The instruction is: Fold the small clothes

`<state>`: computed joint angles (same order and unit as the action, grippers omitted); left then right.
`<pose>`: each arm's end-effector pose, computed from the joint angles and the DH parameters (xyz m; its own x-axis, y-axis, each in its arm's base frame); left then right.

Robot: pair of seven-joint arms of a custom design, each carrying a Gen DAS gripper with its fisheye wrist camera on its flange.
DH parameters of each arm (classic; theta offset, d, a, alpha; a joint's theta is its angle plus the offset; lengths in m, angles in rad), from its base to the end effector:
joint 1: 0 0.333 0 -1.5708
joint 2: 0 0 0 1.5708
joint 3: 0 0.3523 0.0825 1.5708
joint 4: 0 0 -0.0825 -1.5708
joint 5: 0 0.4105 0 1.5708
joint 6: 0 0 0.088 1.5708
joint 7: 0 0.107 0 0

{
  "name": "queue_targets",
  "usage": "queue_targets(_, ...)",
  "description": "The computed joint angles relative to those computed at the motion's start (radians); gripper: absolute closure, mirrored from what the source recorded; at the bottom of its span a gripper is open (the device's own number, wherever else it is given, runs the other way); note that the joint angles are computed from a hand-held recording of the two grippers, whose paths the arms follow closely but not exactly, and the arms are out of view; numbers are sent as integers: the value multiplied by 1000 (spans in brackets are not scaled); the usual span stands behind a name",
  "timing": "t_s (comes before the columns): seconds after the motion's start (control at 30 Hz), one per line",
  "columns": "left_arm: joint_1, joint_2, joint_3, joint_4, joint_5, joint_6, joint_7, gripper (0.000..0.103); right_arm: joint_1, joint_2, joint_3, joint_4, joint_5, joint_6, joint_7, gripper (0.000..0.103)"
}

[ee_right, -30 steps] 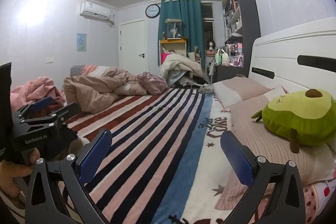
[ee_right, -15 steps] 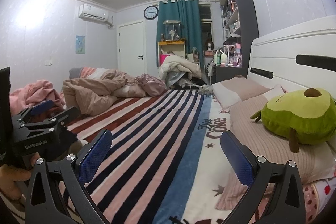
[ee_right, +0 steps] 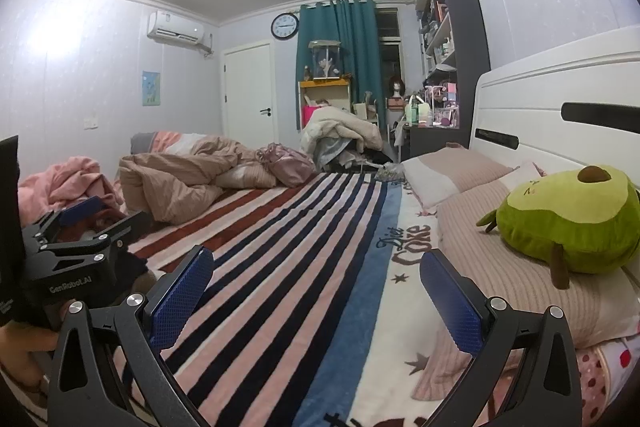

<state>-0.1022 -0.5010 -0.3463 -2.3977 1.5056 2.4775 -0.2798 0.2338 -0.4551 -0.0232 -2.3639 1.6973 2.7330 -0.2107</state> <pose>0.4016 -0.2201 0.5690 0.3173 -0.9481 -0.0203 -0.2000 -0.0460 -0.9787 0.4561 0.0573 0.5783 0.5824 -0.8114 -0.0493 -0.2337 -0.1090 -0.9662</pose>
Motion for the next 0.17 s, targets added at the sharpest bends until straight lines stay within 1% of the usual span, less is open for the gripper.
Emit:
queue_targets(0.07,0,0,3,0,1,5,0,1,0,0,0,0,0,0,0,0)
queue_targets(0.13,-5,-1,20,-4,-7,42,16,1,-1,0,-1,0,1,-2,-1,0)
queue_targets(0.17,-2,-3,20,-6,-5,47,9,1,-1,1,-1,0,1,-2,-1,0)
